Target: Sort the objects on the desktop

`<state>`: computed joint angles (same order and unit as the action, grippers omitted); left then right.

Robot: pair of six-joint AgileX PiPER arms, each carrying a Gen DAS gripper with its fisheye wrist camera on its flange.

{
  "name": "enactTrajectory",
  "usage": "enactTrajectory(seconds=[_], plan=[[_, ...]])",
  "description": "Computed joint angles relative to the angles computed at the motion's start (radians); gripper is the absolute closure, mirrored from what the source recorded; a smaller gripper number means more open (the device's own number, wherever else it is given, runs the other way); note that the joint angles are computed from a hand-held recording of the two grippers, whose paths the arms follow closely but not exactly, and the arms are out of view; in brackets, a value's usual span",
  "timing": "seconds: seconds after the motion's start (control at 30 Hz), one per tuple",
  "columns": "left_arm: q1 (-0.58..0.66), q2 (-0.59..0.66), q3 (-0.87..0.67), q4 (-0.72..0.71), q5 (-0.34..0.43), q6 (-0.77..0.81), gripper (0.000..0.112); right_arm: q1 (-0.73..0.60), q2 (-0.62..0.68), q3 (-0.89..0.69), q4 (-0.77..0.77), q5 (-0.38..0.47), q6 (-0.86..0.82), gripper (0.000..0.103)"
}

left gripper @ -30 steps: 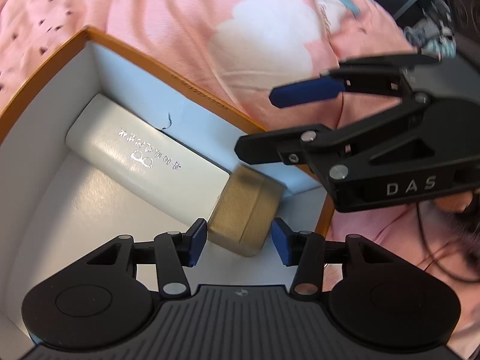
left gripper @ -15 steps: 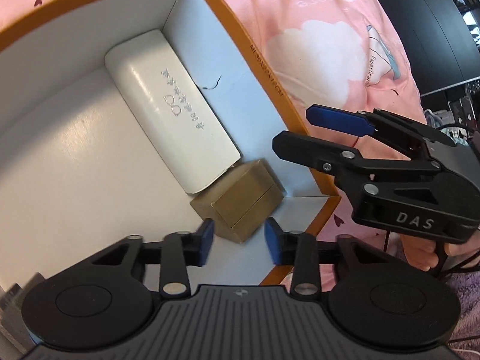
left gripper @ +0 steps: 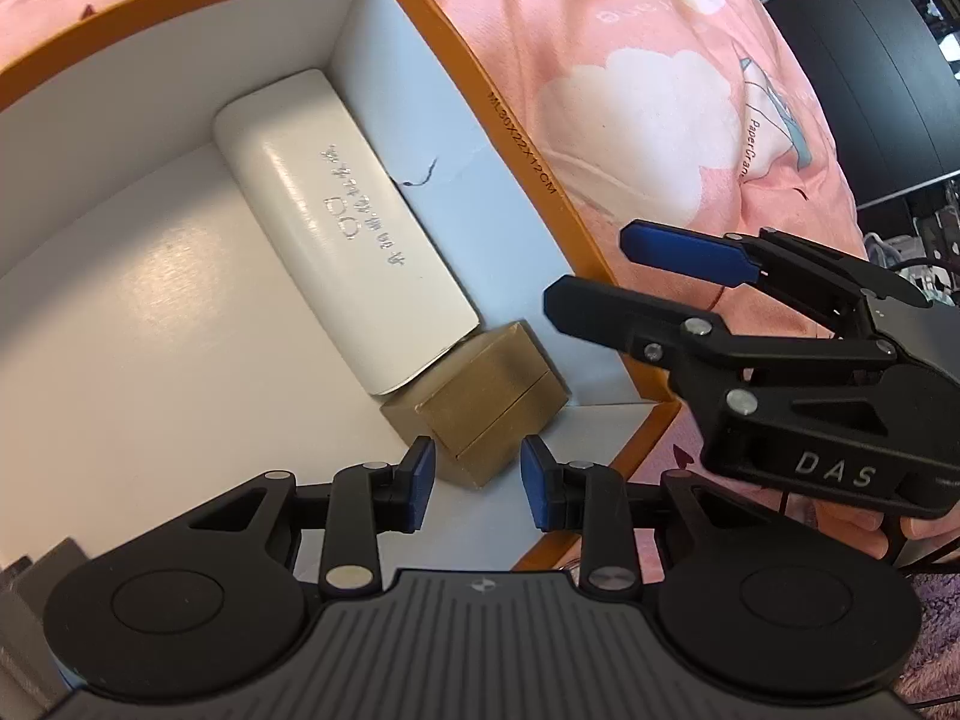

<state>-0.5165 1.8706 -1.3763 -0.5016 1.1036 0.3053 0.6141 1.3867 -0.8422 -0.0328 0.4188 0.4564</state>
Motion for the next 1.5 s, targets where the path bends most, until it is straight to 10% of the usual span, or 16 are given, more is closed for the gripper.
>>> enactTrajectory(seconds=[0.83,1.1,1.5], plan=[[-0.141,-0.614,0.456,0.526,-0.362,-0.664,0.075,0.254,-0.150,0.068,-0.416,-0.033,0.379,0.037],[-0.304,-0.758,0.515,0.753,-0.258,-0.937,0.075,0.384,-0.227,0.157,-0.634,-0.065,0.649,0.037],[-0.512,-0.930,0.645,0.867,-0.116,-1.224,0.061,0.458,-0.273,0.193,-0.373,-0.019,0.470,0.040]])
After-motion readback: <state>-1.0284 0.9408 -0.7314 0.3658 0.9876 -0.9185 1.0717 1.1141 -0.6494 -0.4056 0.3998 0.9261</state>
